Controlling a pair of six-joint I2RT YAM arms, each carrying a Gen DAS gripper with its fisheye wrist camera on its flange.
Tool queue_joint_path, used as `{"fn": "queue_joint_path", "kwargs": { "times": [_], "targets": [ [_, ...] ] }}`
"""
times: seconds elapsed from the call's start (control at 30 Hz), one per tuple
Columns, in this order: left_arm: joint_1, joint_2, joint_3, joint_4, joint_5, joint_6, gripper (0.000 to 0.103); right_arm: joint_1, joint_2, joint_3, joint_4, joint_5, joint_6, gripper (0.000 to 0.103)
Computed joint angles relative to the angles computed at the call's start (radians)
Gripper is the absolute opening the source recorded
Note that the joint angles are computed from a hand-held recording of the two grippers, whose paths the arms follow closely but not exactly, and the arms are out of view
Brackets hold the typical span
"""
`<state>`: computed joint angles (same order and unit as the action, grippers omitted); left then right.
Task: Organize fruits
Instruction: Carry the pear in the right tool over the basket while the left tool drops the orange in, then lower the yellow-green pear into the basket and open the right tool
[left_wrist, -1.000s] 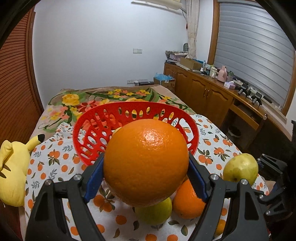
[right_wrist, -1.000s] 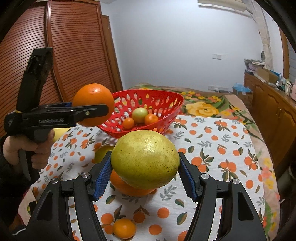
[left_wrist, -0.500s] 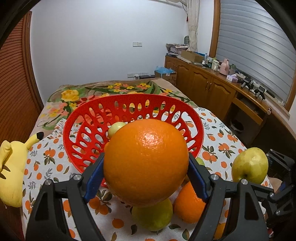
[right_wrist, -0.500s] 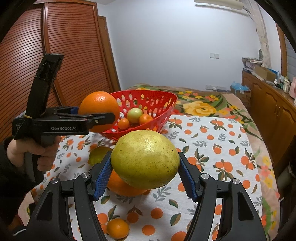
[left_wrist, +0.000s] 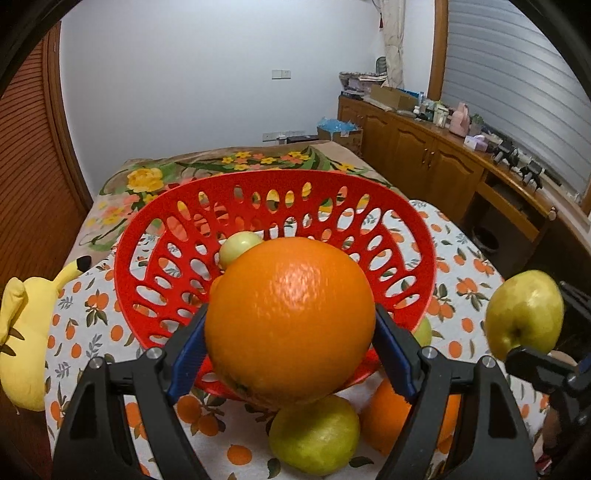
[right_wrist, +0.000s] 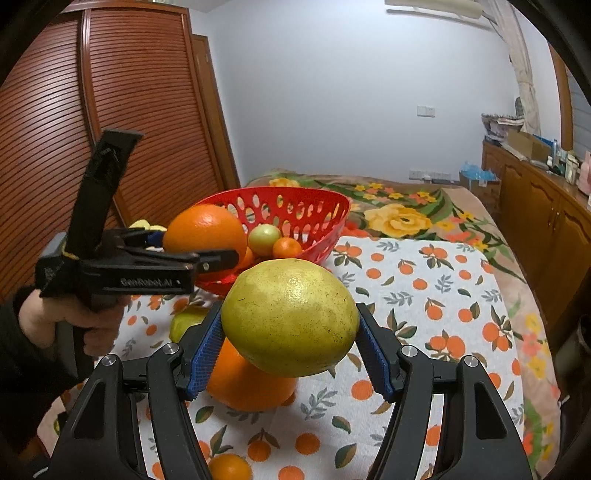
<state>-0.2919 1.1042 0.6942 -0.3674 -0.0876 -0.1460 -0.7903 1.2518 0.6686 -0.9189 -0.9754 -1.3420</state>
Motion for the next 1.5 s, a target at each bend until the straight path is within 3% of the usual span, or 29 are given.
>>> {"fn": "queue_joint_path", "kwargs": {
  "times": [0.77, 1.2, 1.5],
  "targets": [
    [0.023, 0.111, 0.052, -0.023, 0.028, -0.017, 0.082, 0.015, 0.011, 0.000, 0.050, 0.009, 0.051, 0.069],
    [0.044, -0.057, 0.016, -0.003, 0.031, -0.008, 0.083, 0.035, -0.009, 0.018, 0.067, 0.010, 0.093, 0.069],
    [0.117, -0.193, -0.027, -0.046, 0.094, 0.017, 0.083, 0.163, -0.082, 0.001, 0.207, 0.038, 0.284, 0.069]
  ]
}}
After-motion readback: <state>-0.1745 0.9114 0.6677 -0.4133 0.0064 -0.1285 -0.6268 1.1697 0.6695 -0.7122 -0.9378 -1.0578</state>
